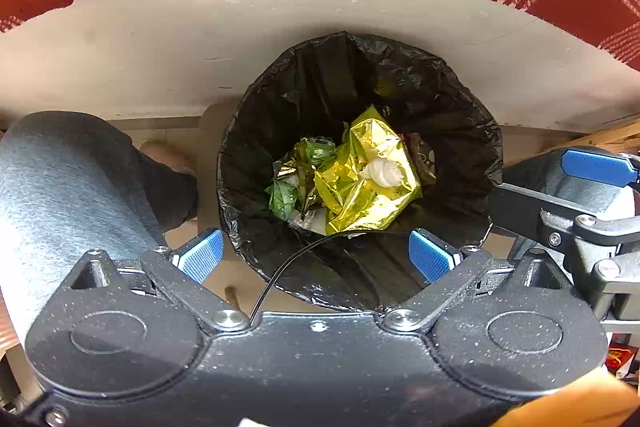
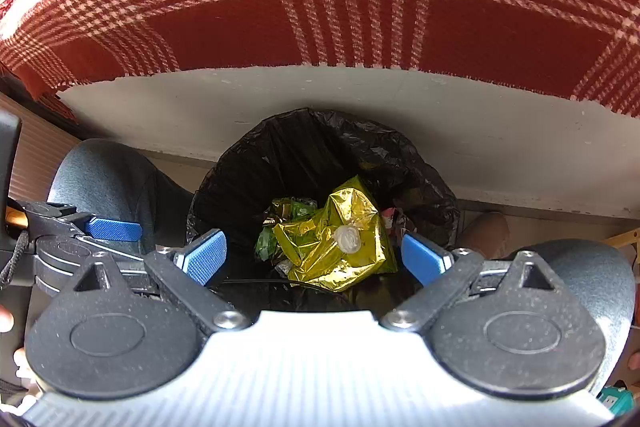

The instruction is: Collect trash

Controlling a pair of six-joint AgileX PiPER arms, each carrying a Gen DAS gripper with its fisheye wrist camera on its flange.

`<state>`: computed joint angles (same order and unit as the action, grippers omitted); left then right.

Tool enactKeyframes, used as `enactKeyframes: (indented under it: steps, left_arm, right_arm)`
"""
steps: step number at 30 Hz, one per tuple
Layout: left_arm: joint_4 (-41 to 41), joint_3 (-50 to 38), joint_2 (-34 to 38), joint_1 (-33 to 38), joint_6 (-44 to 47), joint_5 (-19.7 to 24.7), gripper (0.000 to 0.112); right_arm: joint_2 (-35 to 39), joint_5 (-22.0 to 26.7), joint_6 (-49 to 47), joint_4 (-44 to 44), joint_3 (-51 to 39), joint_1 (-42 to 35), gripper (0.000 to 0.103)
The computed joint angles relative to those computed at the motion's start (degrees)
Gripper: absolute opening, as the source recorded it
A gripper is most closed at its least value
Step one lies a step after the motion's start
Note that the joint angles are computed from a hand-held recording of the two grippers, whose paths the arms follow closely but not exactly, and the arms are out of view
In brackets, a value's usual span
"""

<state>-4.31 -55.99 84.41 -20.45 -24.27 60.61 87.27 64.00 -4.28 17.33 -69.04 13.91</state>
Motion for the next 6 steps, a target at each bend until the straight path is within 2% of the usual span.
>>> enactKeyframes:
  steps: [6]
  left_arm:
    - [2.73, -0.83, -0.02, -1.89, -1.8, 0.05, 0.099]
  right_arm:
    - [-0.15, 0.1, 0.12, 0.17, -0.09, -0.15, 0.1]
